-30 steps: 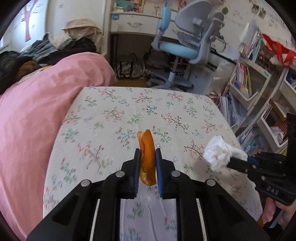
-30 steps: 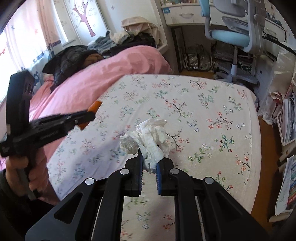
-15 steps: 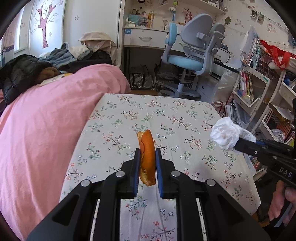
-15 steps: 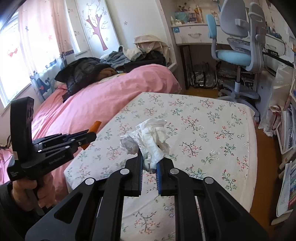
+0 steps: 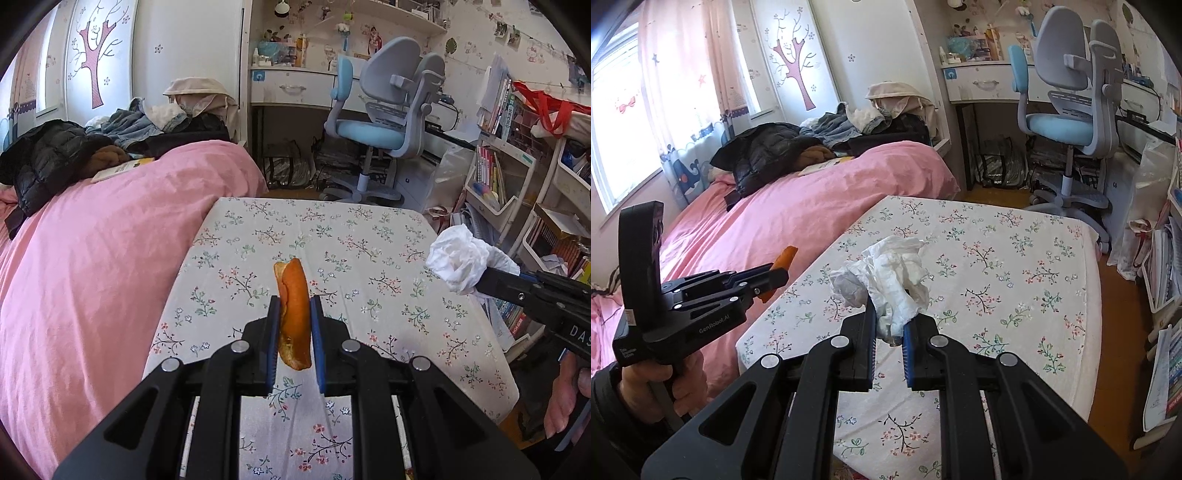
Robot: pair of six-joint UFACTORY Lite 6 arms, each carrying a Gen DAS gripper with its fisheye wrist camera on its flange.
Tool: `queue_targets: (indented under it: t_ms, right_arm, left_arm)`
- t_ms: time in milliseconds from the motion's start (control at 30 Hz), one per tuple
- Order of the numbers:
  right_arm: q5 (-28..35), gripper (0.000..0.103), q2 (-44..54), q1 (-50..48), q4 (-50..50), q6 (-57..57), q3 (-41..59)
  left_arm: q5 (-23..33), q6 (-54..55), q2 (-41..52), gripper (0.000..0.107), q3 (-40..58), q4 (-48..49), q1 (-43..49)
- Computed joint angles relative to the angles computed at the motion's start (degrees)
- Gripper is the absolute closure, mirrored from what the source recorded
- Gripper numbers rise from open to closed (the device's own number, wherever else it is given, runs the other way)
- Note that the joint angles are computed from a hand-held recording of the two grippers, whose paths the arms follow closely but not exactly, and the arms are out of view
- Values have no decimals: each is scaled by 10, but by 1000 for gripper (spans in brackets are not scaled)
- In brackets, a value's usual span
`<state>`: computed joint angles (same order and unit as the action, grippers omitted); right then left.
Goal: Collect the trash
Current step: 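Carry the peel and tissue over the yellow bucket with both tools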
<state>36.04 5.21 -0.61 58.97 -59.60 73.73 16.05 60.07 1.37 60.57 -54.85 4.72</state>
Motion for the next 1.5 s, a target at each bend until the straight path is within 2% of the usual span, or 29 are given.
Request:
queue_targets:
  t_ms: [500, 1500]
  right_arm:
    - [0, 92, -6, 4, 8, -15, -21]
    - [-6, 92, -145, 7, 90, -58, -172]
  left_arm:
    - [-4, 16, -20, 90, -20, -5, 1]
    - [28, 39, -97, 90, -86, -37, 32]
